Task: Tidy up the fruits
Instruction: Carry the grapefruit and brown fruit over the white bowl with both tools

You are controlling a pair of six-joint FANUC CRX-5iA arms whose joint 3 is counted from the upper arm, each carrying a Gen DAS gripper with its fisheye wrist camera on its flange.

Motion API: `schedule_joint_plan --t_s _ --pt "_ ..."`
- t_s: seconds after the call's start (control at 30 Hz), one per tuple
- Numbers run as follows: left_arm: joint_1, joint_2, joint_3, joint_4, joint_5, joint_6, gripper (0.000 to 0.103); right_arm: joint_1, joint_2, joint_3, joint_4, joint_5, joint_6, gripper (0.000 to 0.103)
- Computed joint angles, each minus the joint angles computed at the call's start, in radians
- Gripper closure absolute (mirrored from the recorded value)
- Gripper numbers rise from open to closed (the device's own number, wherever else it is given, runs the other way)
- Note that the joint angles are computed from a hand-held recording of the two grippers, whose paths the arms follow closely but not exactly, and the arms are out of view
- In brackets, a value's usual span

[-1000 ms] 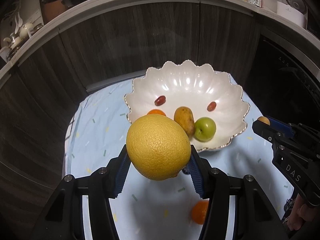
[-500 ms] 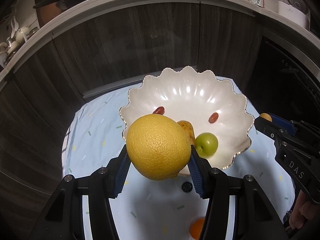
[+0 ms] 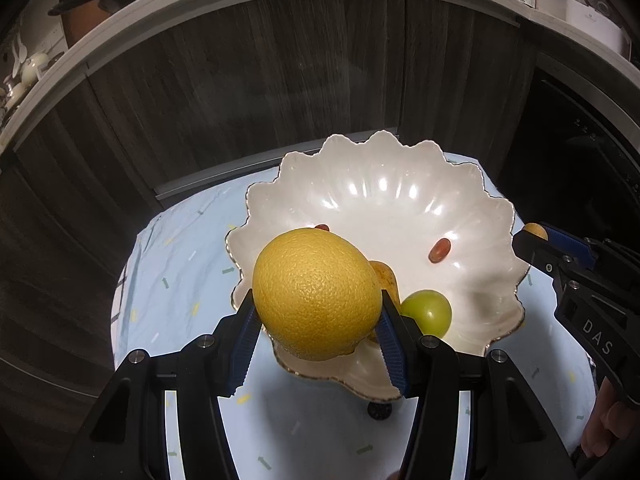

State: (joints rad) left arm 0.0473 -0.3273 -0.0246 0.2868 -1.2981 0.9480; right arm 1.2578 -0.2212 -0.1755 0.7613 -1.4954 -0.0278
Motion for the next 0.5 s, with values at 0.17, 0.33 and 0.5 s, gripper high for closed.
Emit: schedule_joint_plan --t_s 0.17,0.33,0.5 --pt "-0.016 0.022 0.011 -0.012 0.009 0.009 0.049 -0.03 0.003 -0.003 -0.016 0.025 0.015 0.08" --pt "-0.038 0.051 0.024 -0.024 0.021 0.022 0.049 -0.057 0.004 -0.006 -0.031 0.048 0.032 0.08" --pt "-0.059 0.08 0.039 -0.036 0.03 0.033 0.049 -0.086 0.007 -0.009 -0.04 0.068 0.05 0.08"
